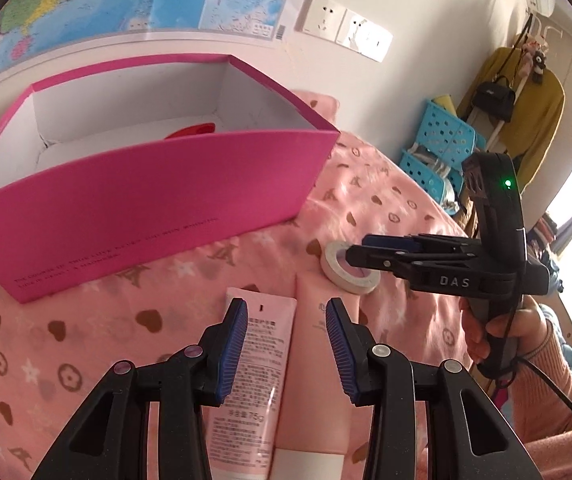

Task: Organize rigid objects
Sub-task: 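Move the open right gripper down onto the white tape roll, then close the right gripper on the tape roll rim and lift it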

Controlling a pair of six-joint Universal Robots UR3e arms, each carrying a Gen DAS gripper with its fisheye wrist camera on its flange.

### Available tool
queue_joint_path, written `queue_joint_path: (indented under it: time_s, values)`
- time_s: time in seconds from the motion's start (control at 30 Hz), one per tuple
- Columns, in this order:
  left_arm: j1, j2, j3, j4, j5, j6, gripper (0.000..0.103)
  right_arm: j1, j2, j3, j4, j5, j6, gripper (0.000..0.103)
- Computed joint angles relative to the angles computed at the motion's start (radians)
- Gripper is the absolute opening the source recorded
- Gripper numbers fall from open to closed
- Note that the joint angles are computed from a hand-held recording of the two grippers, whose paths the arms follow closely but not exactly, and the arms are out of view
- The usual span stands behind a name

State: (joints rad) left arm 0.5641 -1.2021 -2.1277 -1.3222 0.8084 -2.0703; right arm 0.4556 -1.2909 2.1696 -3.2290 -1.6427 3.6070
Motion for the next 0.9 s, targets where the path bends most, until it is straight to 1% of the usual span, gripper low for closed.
queue_joint_path:
  time_s: [0.1,0.17,0.2,0.23,0.3,0.37,0.47,0.5,0.53,0.73,0.83,0.9]
  values:
    - [-0.015,-0.001,-0.004,0.021,0.009,-0.013,0.041,0.007,0.013,-0.013,0.016,-0.009,-0.005,0.043]
    - [-0.018,-0.004,-0.005,0.029,0.014,-0.018,0.041,0.012,0.018,-0.018,0.017,-0.018,-0.01,0.042]
    - [-0.021,-0.006,-0.005,0.032,0.017,-0.022,0.041,0.014,0.018,-0.021,0.025,-0.024,-0.014,0.039]
    - [-0.023,-0.009,-0.003,0.036,0.019,-0.025,0.041,0.013,0.019,-0.023,0.029,-0.026,-0.017,0.035]
    - [-0.028,-0.007,-0.006,0.043,0.025,-0.031,0.041,0.012,0.022,-0.027,0.035,-0.034,-0.023,0.03]
    - [-0.035,-0.007,-0.007,0.05,0.031,-0.036,0.041,0.013,0.02,-0.028,0.043,-0.036,-0.029,0.029]
    - [-0.045,-0.008,-0.007,0.058,0.037,-0.038,0.041,0.024,0.021,-0.04,0.064,-0.061,-0.031,0.024]
    - [-0.049,-0.008,-0.008,0.061,0.039,-0.041,0.041,0.029,0.021,-0.047,0.078,-0.074,-0.028,0.019]
    - [-0.055,-0.011,-0.006,0.064,0.041,-0.044,0.041,0.03,0.02,-0.048,0.083,-0.078,-0.027,0.017]
    - [-0.081,-0.016,-0.004,0.078,0.057,-0.052,0.041,0.038,0.013,-0.046,0.077,-0.088,-0.022,0.016]
    - [-0.093,-0.023,0.005,0.068,0.056,-0.052,0.041,0.063,-0.003,-0.048,0.065,-0.109,-0.009,0.016]
    - [-0.101,-0.025,0.007,0.066,0.055,-0.054,0.039,0.088,-0.009,-0.059,0.062,-0.127,0.001,0.016]
